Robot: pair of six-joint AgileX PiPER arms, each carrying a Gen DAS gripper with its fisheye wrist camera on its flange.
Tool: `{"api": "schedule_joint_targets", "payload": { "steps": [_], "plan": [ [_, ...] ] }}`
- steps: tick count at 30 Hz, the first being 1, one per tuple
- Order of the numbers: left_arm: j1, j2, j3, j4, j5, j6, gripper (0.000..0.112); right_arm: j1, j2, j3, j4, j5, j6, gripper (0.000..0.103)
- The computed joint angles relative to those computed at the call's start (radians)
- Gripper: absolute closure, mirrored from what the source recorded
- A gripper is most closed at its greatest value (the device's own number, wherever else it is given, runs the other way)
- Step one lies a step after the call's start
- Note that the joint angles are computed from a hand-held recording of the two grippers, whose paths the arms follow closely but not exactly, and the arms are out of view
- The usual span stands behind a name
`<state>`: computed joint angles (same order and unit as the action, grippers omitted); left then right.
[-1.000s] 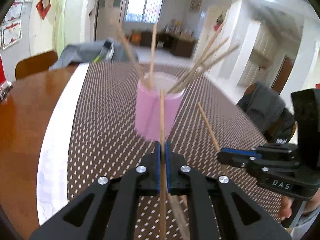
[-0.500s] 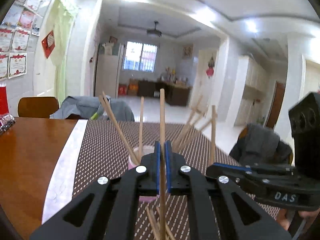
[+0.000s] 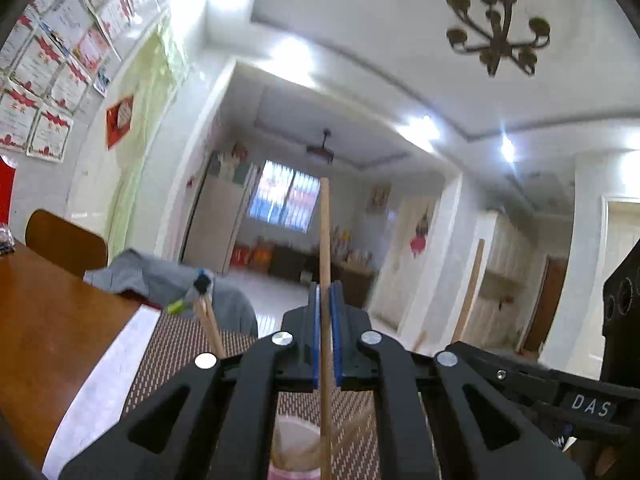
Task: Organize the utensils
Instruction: 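Lift both held sticks over the pink cup and lower them in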
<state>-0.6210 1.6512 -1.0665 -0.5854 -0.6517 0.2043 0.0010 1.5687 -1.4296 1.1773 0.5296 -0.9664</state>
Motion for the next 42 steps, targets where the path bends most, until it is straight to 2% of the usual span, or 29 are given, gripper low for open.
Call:
{"api": "schedule_joint_targets", "payload": {
  "steps": [2, 6, 10, 15, 20, 27, 30, 32, 33, 39, 42],
  "plan": [
    [0.002, 0.029, -0.019, 0.005, -0.053, -0.013, 0.107, 0.013, 0.009, -0.009, 0.028, -0.034, -0.027, 0.097],
    [0.014, 0.084, -0.072, 0.0, -0.092, -0.014, 0.107, 0.044, 0.028, -0.021, 0.102, -0.122, -0.112, 0.097],
    [-0.007, 0.145, -0.126, -0.063, -0.171, 0.096, 0.107, 0.053, 0.052, -0.049, 0.136, -0.151, -0.141, 0.097],
    [-0.004, 0.201, -0.172, -0.077, -0.184, 0.105, 0.107, 0.057, 0.082, -0.059, 0.214, -0.181, -0.202, 0.097],
    [0.01, 0.243, -0.207, -0.095, -0.146, 0.111, 0.107, 0.07, 0.113, -0.068, 0.217, -0.213, -0.22, 0.097],
    [0.027, 0.244, -0.201, -0.13, -0.051, 0.123, 0.107, 0.079, 0.137, -0.091, 0.091, -0.217, -0.099, 0.097],
    [0.023, 0.226, -0.184, -0.16, -0.037, 0.156, 0.106, 0.084, 0.139, -0.095, 0.041, -0.218, -0.047, 0.097],
    [0.022, 0.215, -0.175, -0.174, -0.023, 0.168, 0.1, 0.084, 0.132, -0.082, 0.035, -0.216, -0.043, 0.097],
    [0.02, 0.204, -0.165, -0.183, -0.016, 0.177, 0.09, 0.086, 0.128, -0.075, 0.033, -0.218, -0.042, 0.097],
    [0.009, 0.147, -0.118, -0.21, 0.009, 0.216, 0.089, 0.1, 0.105, -0.038, -0.01, -0.236, -0.006, 0.097],
    [0.005, 0.109, -0.091, -0.219, 0.023, 0.238, 0.082, 0.109, 0.1, -0.031, -0.047, -0.244, 0.03, 0.097]
  ]
}}
